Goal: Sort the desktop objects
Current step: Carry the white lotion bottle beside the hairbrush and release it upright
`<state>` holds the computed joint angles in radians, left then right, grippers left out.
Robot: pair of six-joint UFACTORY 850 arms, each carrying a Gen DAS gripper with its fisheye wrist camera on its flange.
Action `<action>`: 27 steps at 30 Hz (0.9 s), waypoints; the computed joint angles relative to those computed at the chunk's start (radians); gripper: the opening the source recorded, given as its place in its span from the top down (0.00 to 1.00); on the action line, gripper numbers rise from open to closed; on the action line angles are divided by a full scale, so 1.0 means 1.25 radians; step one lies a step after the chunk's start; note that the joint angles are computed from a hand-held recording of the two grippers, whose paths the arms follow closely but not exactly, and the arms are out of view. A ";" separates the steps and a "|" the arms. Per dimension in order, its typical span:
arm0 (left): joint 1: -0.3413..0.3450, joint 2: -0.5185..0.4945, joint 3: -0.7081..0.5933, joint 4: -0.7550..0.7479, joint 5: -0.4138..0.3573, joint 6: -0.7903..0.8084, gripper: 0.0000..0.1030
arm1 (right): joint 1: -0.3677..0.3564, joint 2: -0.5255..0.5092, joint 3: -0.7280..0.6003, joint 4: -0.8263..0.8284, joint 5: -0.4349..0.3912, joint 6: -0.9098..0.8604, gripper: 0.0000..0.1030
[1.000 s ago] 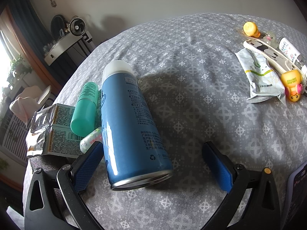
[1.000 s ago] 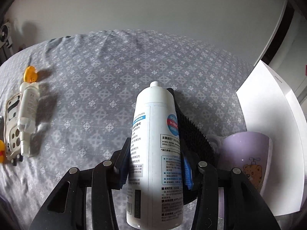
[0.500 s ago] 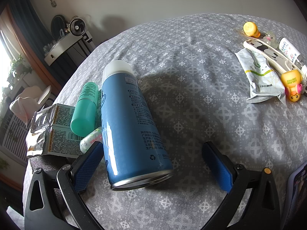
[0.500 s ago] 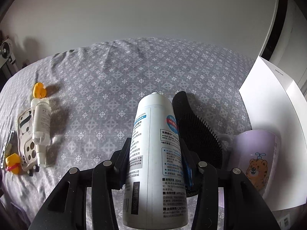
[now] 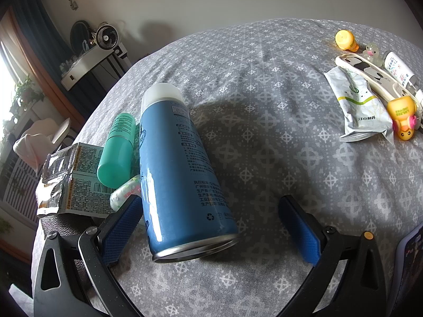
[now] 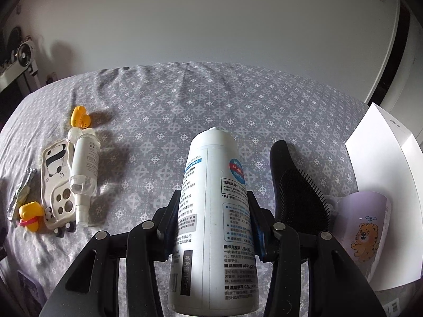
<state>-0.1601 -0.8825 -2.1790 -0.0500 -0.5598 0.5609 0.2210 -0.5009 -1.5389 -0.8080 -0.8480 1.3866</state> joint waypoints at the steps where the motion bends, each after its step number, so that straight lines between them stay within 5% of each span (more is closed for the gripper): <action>1: 0.000 0.000 0.000 0.000 0.000 0.000 0.00 | 0.001 -0.002 -0.003 0.000 -0.001 -0.005 0.58; 27: 0.001 0.000 0.001 -0.002 0.002 0.002 0.00 | -0.005 -0.014 -0.003 0.018 -0.014 -0.006 0.58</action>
<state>-0.1594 -0.8825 -2.1776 -0.0522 -0.5574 0.5635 0.2153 -0.5183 -1.5422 -0.7859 -0.8654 1.3793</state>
